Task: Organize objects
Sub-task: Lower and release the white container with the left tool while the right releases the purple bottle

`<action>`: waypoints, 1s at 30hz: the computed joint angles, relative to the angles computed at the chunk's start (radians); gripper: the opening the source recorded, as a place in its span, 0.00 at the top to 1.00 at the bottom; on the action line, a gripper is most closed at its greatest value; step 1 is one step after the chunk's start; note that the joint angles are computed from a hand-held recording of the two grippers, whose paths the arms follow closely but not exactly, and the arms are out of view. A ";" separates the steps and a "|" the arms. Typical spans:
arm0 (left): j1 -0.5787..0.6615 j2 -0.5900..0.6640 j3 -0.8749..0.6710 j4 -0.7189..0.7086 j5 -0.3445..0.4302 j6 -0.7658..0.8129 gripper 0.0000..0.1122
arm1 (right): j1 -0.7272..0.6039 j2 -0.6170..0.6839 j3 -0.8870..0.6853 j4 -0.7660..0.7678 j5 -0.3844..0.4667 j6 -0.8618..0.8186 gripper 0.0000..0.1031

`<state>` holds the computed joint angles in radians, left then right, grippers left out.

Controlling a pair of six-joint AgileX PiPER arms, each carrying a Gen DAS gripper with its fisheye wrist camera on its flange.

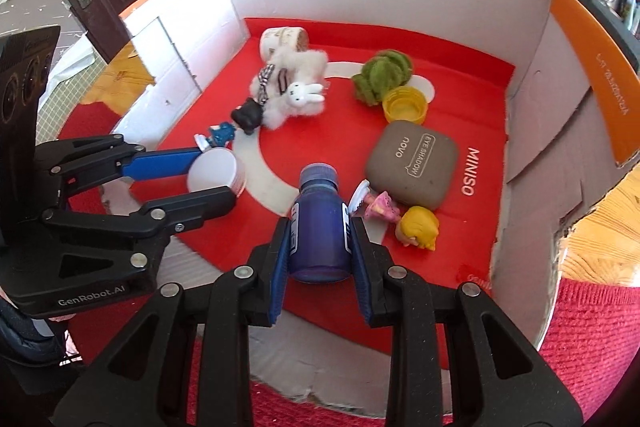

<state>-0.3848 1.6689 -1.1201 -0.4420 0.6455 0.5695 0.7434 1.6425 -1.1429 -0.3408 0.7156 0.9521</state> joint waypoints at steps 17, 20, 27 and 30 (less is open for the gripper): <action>-0.008 0.012 0.007 0.038 -0.063 -0.050 0.62 | 0.033 0.001 0.002 -0.109 0.051 0.096 0.74; -0.009 0.011 0.010 0.043 -0.069 -0.053 0.62 | 0.034 0.000 0.003 -0.112 0.051 0.101 0.74; -0.011 0.005 0.016 0.054 -0.077 -0.068 0.46 | 0.036 -0.008 0.008 -0.115 0.044 0.109 0.74; -0.008 0.002 0.019 0.047 -0.076 -0.063 0.46 | 0.037 0.006 0.004 -0.117 0.031 0.115 0.74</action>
